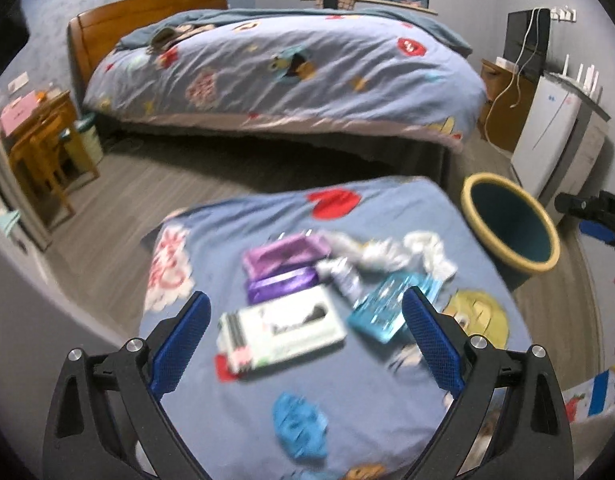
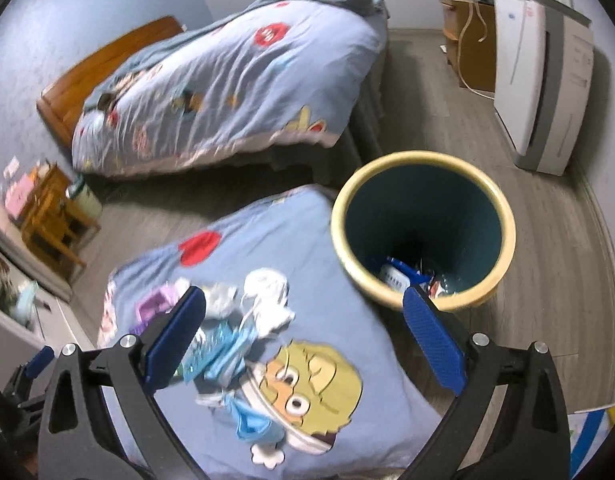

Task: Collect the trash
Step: 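Grasp the blue mask with the right gripper while the left grasps the blue glove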

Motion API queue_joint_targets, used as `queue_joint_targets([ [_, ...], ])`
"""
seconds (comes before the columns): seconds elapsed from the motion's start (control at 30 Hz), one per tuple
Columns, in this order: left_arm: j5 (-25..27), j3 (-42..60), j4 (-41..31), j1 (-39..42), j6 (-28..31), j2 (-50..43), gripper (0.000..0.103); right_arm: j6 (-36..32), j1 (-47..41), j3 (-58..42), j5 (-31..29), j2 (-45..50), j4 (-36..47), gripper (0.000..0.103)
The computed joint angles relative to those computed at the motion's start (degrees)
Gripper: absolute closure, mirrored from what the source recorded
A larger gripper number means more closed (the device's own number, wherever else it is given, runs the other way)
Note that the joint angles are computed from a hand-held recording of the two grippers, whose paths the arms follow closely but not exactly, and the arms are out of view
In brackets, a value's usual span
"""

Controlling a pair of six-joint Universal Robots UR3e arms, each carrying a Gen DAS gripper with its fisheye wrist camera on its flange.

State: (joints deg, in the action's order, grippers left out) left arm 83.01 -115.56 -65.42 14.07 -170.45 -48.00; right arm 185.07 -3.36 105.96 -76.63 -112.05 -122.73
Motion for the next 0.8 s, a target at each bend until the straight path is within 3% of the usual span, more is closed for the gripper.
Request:
queue_joint_targets([
  [0.13, -4.17, -4.54, -9.58, 8.51, 6.78, 9.44, 0.008, 2.71, 5.33, 3.16, -3.35, -0.68, -0.61, 0.006],
  [0.27, -4.98, -8.63, -14.33, 12.64, 11.79, 15.16, 0.008, 4.83, 9.40, 6.65, -4.91, -0.89, -1.27, 0.006],
  [0.43, -1.86, -12.14, -13.89, 10.40, 11.34, 14.30, 0.008, 5.70, 15.82, 8.15, -9.80, 2.40, -1.62, 0.006],
  [0.7, -0.11, -14.71, -14.50, 8.18, 11.29, 11.58, 0.010, 2.89, 22.10, 8.04, -12.55, 9.09, -2.50, 0.006],
  [0.8, 0.12, -15.25, -14.05, 7.83, 11.12, 10.12, 0.016, 1.69, 23.81, 7.30, -13.27, 11.45, -2.39, 0.013],
])
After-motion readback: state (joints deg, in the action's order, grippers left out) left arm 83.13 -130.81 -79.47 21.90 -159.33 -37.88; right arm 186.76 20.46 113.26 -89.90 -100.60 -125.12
